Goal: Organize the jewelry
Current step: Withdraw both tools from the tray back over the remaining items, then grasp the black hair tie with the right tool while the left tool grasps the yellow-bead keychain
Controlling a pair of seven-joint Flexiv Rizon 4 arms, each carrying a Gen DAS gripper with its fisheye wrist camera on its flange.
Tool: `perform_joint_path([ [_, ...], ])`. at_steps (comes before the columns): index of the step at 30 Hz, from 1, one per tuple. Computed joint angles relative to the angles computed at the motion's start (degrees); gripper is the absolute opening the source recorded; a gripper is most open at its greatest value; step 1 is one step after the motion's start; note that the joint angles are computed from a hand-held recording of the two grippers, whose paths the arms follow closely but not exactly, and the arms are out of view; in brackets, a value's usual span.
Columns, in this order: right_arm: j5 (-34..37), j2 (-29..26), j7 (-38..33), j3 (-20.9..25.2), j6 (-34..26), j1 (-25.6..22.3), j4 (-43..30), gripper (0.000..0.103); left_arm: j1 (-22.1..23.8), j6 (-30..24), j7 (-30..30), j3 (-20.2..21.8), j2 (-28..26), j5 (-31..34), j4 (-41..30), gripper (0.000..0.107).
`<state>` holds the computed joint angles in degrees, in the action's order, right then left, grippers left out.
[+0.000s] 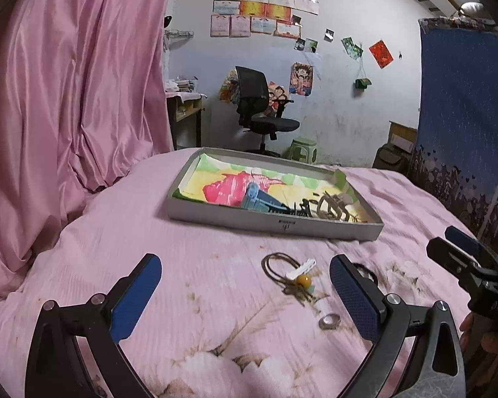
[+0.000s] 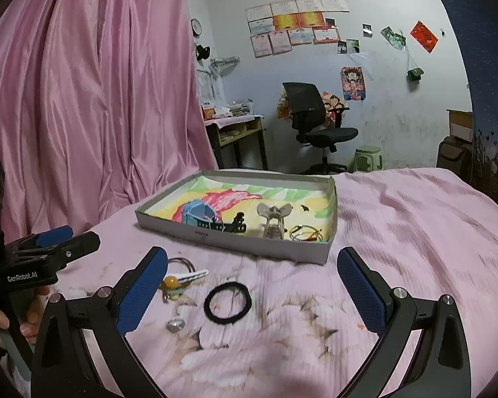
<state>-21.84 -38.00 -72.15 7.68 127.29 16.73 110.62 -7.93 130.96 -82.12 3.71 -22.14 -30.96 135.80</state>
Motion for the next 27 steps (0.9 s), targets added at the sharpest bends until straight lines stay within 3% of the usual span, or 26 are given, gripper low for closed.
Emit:
perform_joint_path([
  [6,-2.94,-0.2,1.14,1.07,-1.94,-1.74,0.02,0.101,1.29,-1.9,-1.02,-0.46,0.08,2.28,0.01,0.102],
  [11,-3.09,0.05,0.81,0.8,-3.92,-1.08,0.02,0.101,3.96,-6.77,-3.48,-1.15,0.85,6.23,-0.19,0.102],
  [15,-4.84,-0.15,1.3,1.76,-6.7,-1.97,-0.65,0.101,7.64,-12.74,-6.69,-2.45,1.69,11.15,-0.86,0.102],
  [22,-7.27,-0.63,2.5,4.2,-13.48,-4.02,-2.3,0.1,15.91,-18.31,-13.15,-7.13,1.85,20.86,-2.27,0.101],
  [24,-8.03,-0.98,2.5,5.23,-15.01,-4.82,-2.84,0.097,19.3,-18.9,-15.27,-9.52,1.69,24.09,-2.73,0.096],
  [27,-9.2,-1.47,2.36,7.05,-17.73,-6.12,-3.55,0.077,25.5,-20.25,-18.34,-14.57,1.24,29.01,-3.6,0.084],
])
